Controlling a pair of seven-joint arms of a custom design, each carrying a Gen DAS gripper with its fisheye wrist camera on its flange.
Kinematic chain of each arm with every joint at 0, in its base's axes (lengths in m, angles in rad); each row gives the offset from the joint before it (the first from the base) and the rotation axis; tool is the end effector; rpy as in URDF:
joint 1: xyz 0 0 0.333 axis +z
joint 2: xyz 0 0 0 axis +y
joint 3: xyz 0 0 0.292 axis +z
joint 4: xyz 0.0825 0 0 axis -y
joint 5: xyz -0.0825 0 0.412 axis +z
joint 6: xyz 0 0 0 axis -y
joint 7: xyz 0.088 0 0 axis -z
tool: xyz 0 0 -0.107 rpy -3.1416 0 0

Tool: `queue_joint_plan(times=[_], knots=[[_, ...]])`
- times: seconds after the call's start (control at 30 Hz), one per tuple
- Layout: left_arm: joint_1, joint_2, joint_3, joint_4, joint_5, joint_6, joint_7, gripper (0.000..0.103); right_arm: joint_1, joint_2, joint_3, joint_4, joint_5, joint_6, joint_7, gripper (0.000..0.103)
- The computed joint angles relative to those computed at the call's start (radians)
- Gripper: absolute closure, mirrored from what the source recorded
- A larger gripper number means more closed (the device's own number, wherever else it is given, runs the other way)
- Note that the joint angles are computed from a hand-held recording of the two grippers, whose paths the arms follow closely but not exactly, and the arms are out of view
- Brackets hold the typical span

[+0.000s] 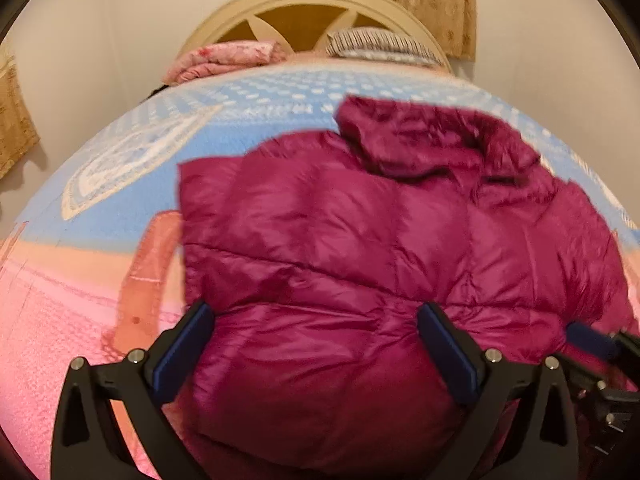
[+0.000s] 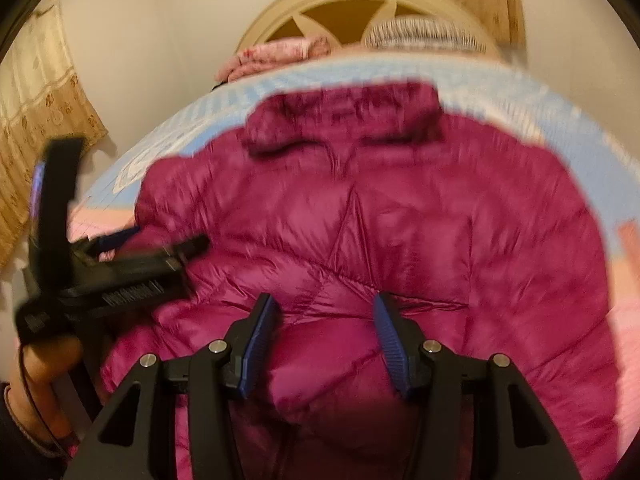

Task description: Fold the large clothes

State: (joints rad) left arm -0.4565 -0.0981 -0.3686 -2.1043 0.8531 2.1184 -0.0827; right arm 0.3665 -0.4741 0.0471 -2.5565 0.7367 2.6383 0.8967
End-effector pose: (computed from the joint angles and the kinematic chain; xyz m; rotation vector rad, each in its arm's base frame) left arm 0.4087 -0.3965 0.4478 -2.0215 1.3406 -0.5421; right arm 0.4351 0.1724 0.4506 -2.1026 1.1988 -0.1485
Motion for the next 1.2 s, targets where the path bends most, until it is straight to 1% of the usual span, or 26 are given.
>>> queue_joint_plan(times=[0.07, 0.13, 0.2, 0.23, 0.27, 0.33, 0.4, 0.47, 0.53, 0.57, 0.63, 0.67, 0.8, 0.87, 1.1, 1.2], knots=[[0.005, -0.06, 0.002, -0.047, 0.019, 0.017, -0.056, 0.0, 0.008, -0.003, -0.019, 0.0, 0.025, -0.014, -0.017, 0.05], [0.021, -0.12, 0.006, -0.091, 0.022, 0.024, -0.106, 0.0, 0.017, 0.0, -0.031, -0.004, 0.057, -0.009, -0.043, 0.05], [0.041, -0.148, 0.014, -0.097, -0.014, -0.007, -0.107, 0.0, 0.016, 0.001, -0.027, -0.006, 0.068, -0.004, -0.051, 0.05], [0.05, -0.155, 0.02, -0.101, -0.027, 0.005, -0.102, 0.0, 0.016, 0.004, -0.025, -0.007, 0.072, 0.003, -0.056, 0.05], [0.061, -0.163, 0.032, -0.106, -0.041, 0.035, -0.092, 0.0, 0.015, 0.002, -0.018, -0.007, 0.071, 0.008, -0.051, 0.05], [0.078, -0.138, 0.026, -0.074, -0.037, 0.04, -0.067, 0.0, 0.017, 0.001, -0.014, -0.009, 0.073, 0.017, -0.051, 0.05], [0.084, -0.081, 0.018, -0.015, -0.018, 0.04, -0.007, 0.0, 0.019, -0.005, -0.018, -0.013, 0.08, 0.016, -0.057, 0.05], [0.077, -0.002, 0.014, 0.055, -0.008, 0.034, 0.085, 0.0, 0.022, -0.015, -0.027, -0.021, 0.094, 0.011, -0.067, 0.05], [0.063, 0.054, 0.014, 0.101, -0.012, 0.01, 0.141, 0.0, 0.024, -0.015, -0.034, -0.021, 0.106, 0.009, -0.077, 0.05], [0.056, 0.081, 0.019, 0.118, -0.021, 0.012, 0.168, 0.0, 0.023, -0.016, -0.036, -0.021, 0.11, 0.006, -0.081, 0.05], [0.04, 0.15, 0.026, 0.173, -0.065, -0.037, 0.245, 0.0, 0.025, -0.012, -0.04, -0.018, 0.124, 0.004, -0.089, 0.05], [0.034, 0.164, 0.033, 0.178, -0.078, -0.038, 0.261, 0.0, 0.025, -0.013, -0.04, -0.018, 0.13, 0.002, -0.093, 0.05], [0.038, 0.135, 0.059, 0.118, -0.114, 0.061, 0.236, 0.0, 0.023, -0.01, -0.042, -0.015, 0.147, -0.005, -0.103, 0.05], [0.041, 0.123, 0.063, 0.097, -0.116, 0.089, 0.225, 0.0, 0.021, -0.011, -0.039, -0.016, 0.15, -0.005, -0.105, 0.05], [0.034, 0.144, 0.06, 0.117, -0.098, 0.063, 0.218, 0.0, 0.009, -0.02, -0.029, -0.024, 0.135, -0.001, -0.098, 0.05], [0.032, 0.143, 0.06, 0.115, -0.09, 0.06, 0.211, 0.0, -0.008, -0.02, 0.002, -0.019, 0.079, 0.007, -0.049, 0.05]])
